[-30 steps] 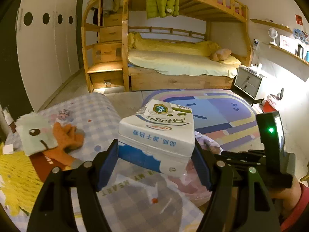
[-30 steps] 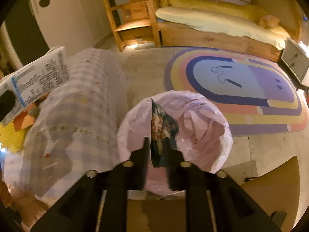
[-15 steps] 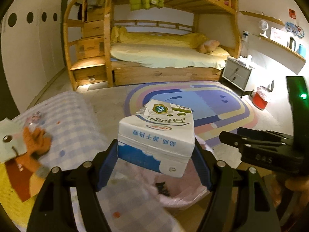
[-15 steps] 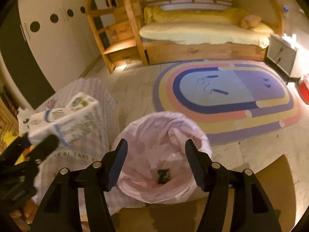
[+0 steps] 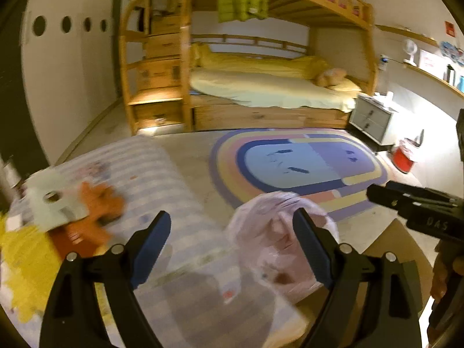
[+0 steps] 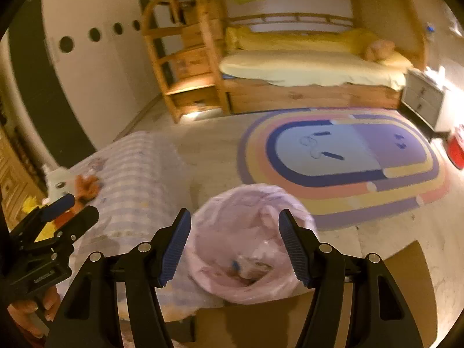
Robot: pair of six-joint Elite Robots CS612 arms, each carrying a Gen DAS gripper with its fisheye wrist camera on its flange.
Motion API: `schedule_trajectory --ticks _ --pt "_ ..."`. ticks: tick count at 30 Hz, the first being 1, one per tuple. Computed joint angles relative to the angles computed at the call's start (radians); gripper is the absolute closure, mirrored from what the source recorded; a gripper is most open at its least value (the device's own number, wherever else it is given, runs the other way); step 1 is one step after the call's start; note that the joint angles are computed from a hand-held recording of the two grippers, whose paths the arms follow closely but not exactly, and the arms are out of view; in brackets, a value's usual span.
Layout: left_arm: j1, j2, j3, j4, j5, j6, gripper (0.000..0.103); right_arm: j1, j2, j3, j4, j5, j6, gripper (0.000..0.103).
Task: Collect trash
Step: 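Move the right tool back to the table and grasp a white paper scrap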
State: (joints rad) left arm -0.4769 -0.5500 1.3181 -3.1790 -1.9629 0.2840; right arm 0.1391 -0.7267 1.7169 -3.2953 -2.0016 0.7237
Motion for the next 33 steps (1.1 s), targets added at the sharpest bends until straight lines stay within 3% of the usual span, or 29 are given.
schedule_trajectory --ticks 5,9,11,15,22,28,33 --pt "0.039 -0.028 0.037 0.013 0.037 0.008 0.018 0.037 0.022 -0.073 0.01 0.029 -0.086 0.04" --pt "0.074 -0.041 0.052 0.012 0.076 -0.02 0.015 0.07 0.052 -0.148 0.02 0.028 -0.198 0.05" --pt "0.097 -0.043 0.052 0.01 0.089 -0.046 0.014 0.08 0.071 -0.193 0.029 0.086 -0.243 0.055" --pt "0.136 -0.041 0.056 -0.02 0.173 -0.079 0.012 0.101 0.112 -0.3 0.085 0.134 -0.325 0.06" --pt "0.204 -0.012 -0.001 -0.003 0.283 -0.193 0.012 0.117 0.192 -0.484 0.19 0.198 -0.428 0.058" --pt "0.226 0.028 -0.088 0.06 0.365 -0.26 0.012 0.124 0.285 -0.694 0.354 0.198 -0.485 0.058" --pt "0.237 0.062 -0.154 0.094 0.39 -0.28 0.012 0.121 0.356 -0.837 0.471 0.208 -0.502 0.058"
